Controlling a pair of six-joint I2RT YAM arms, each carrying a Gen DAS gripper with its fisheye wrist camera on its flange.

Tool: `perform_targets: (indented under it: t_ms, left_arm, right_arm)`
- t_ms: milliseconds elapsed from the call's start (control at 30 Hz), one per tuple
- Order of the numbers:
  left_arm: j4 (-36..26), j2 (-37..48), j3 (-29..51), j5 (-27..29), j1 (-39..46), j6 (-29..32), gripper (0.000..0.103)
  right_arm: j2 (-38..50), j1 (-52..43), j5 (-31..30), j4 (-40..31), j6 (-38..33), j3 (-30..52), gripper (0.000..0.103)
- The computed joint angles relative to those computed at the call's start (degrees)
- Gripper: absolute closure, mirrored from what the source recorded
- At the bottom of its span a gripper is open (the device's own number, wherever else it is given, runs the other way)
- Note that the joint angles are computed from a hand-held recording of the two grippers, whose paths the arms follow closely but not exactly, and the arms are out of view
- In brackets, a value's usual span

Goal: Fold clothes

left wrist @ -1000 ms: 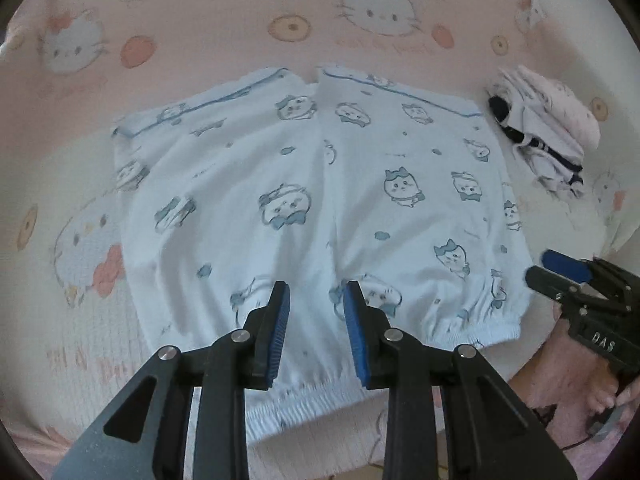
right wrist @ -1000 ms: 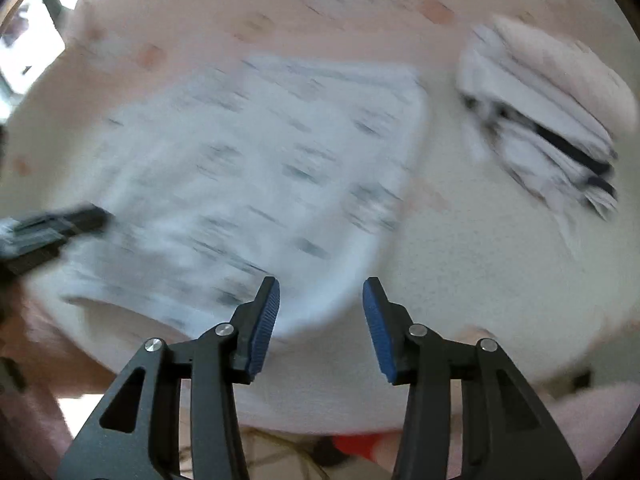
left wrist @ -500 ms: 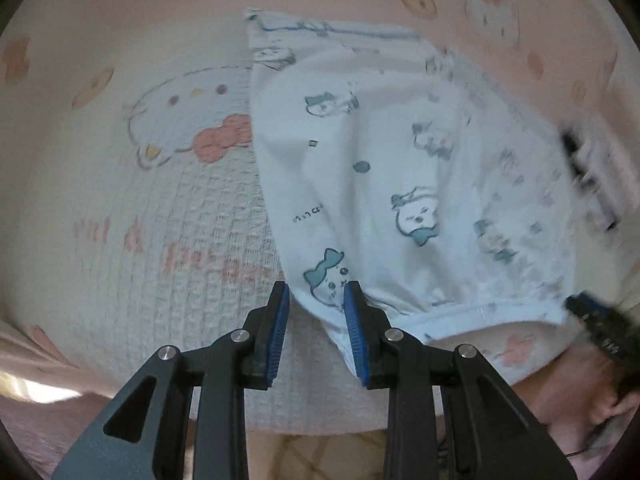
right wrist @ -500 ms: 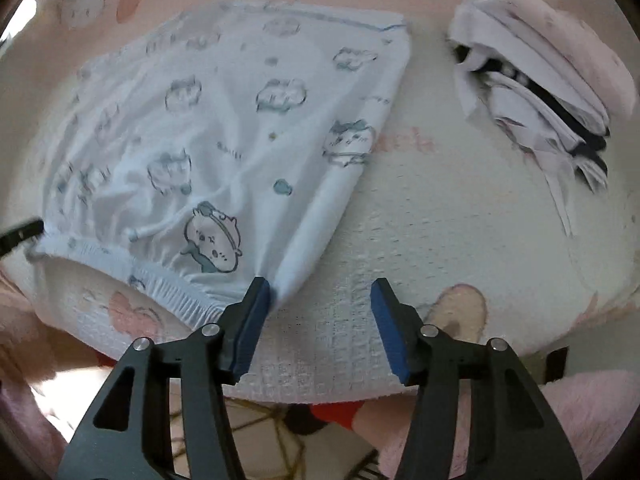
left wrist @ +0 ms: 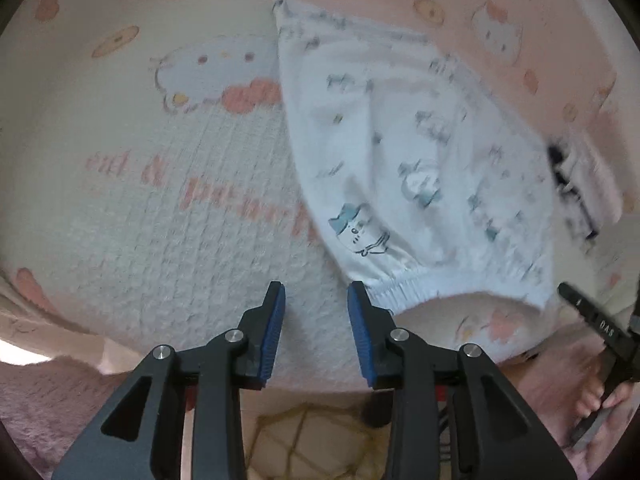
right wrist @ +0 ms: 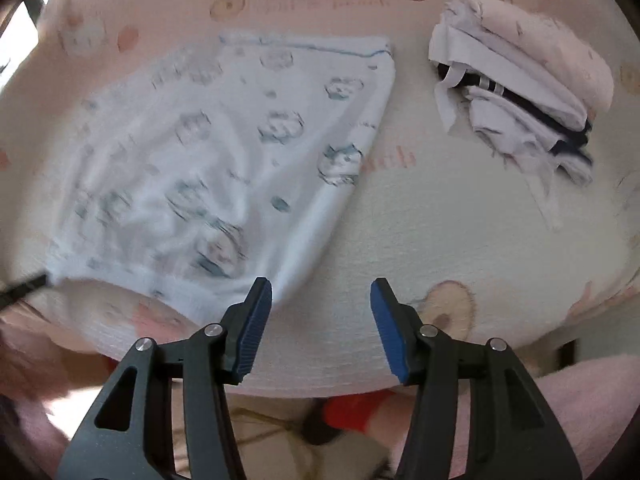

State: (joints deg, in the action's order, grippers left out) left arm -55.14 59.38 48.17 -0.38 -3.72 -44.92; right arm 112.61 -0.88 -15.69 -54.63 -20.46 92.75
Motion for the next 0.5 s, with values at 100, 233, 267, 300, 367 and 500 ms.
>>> perform_targets:
  t_ms: [100, 233, 267, 300, 367, 500]
  left_arm:
    - [4.7, -1.7, -0.5, 0.9, -0.9, 0.6, 0.069]
    - [7.3, 0.7, 0.6, -0.3, -2.8, 2.9, 0.069]
    - [7.4, -0.2, 0.2, 0.2, -1.3, 3.0, 0.069]
    - [6.1, -3.8, -1.0, 1.2, 1.0, 3.4, 0.069]
    - [6.5, -6.8, -2.0, 2.7, 4.4, 3.4, 0.069]
    - [9.8, -10.2, -4.6, 8.9, 10.2, 4.9, 0.069]
  right_arm:
    - [2.9, -1.1, -5.0, -4.6, 3.1, 1.9, 0.050]
    - [3.8, 2.3, -2.4, -2.6, 4.1, 0.5, 0.050]
    - [3.4, 3.3, -0.6, -1.7, 3.6, -0.1, 0.051]
    - [2.3, 4.2, 1.5, -0.4, 2.9, -1.5, 0.052]
    - [0.7, 5.0, 5.2, 1.5, 2.2, -3.6, 0.052]
    - [1.9, 3.4, 2.9, -1.0, 3.4, -0.8, 0.049]
